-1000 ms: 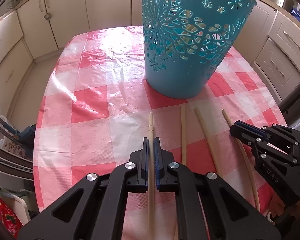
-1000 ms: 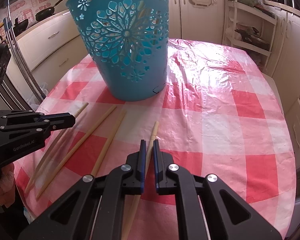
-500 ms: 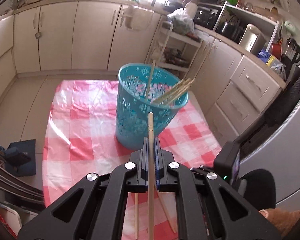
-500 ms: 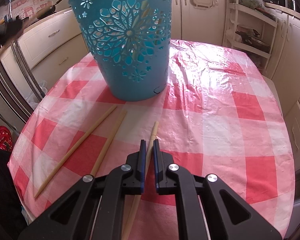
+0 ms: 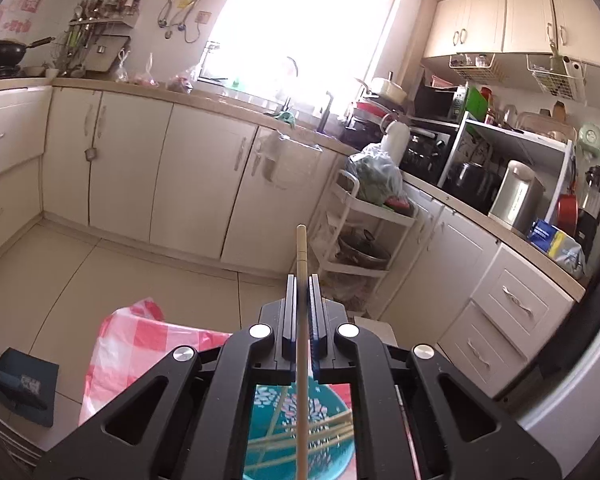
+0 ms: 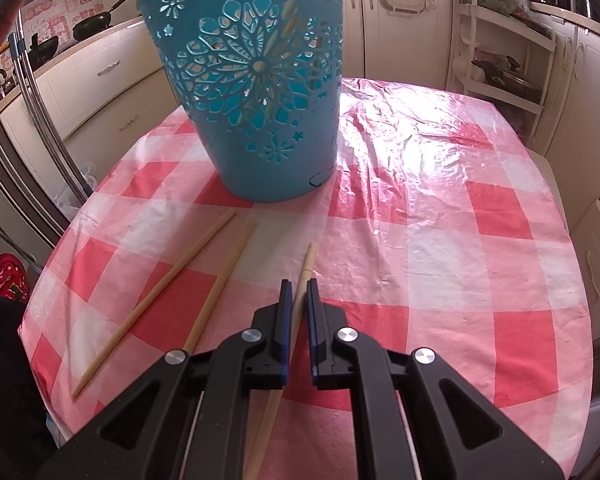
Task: Organize utensils
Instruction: 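Lift the left tool's chopstick into the basket while the right tool lifts its own, then carry the chopstick with the right tool over the basket and open it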
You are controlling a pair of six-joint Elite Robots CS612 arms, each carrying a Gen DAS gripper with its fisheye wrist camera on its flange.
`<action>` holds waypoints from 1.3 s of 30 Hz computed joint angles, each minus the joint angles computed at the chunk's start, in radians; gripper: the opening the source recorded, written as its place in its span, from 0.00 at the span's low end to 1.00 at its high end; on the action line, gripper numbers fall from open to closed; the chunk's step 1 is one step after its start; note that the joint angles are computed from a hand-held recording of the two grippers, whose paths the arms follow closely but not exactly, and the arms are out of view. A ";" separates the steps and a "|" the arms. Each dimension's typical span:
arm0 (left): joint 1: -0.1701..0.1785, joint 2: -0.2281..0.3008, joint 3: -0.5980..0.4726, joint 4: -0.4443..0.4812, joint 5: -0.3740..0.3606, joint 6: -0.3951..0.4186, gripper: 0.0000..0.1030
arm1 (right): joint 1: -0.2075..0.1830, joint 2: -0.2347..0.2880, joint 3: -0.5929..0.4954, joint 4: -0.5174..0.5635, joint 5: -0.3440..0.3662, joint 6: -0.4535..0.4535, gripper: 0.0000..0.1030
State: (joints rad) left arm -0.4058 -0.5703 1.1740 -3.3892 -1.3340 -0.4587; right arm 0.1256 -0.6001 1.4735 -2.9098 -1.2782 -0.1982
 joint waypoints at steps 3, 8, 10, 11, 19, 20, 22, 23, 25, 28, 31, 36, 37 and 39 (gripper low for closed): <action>0.004 0.051 -0.083 0.045 0.024 -0.007 0.05 | -0.002 0.001 -0.002 0.006 0.008 0.001 0.08; 0.006 0.099 -0.148 0.110 0.039 -0.008 0.05 | -0.005 0.002 -0.008 0.016 0.022 0.007 0.08; 0.003 0.104 -0.149 0.126 0.045 0.007 0.05 | -0.005 0.003 -0.009 0.019 0.025 0.007 0.08; 0.002 0.104 -0.146 0.135 0.046 0.016 0.05 | -0.005 0.003 -0.009 0.019 0.025 0.007 0.08; -0.006 0.052 -0.032 0.208 0.045 0.045 0.23 | -0.012 0.001 -0.014 0.044 0.049 0.016 0.08; -0.010 0.039 -0.003 0.201 0.060 0.045 0.40 | -0.015 0.001 -0.015 0.054 0.060 0.026 0.08; -0.016 0.006 0.071 0.161 0.103 0.040 0.55 | -0.019 -0.002 -0.012 0.062 0.069 0.036 0.08; -0.017 -0.011 0.110 0.140 0.113 0.035 0.59 | -0.018 -0.003 -0.009 0.059 0.064 0.032 0.08; -0.017 -0.039 0.174 0.116 0.128 0.016 0.64 | -0.012 -0.006 -0.002 0.042 0.042 0.014 0.08; -0.015 -0.069 0.253 0.097 0.148 -0.022 0.71 | 0.005 -0.007 0.008 0.005 -0.022 -0.037 0.08; -0.007 -0.077 0.303 0.104 0.142 -0.075 0.72 | 0.021 -0.008 0.019 -0.032 -0.078 -0.095 0.08; 0.013 -0.064 0.310 0.190 0.121 -0.173 0.72 | -0.006 -0.027 0.028 0.016 0.006 -0.045 0.06; 0.018 -0.061 0.309 0.194 0.106 -0.188 0.72 | -0.016 -0.035 0.036 0.010 0.042 -0.030 0.06; 0.019 -0.060 0.310 0.200 0.112 -0.194 0.72 | -0.032 -0.051 0.052 -0.021 0.116 -0.009 0.06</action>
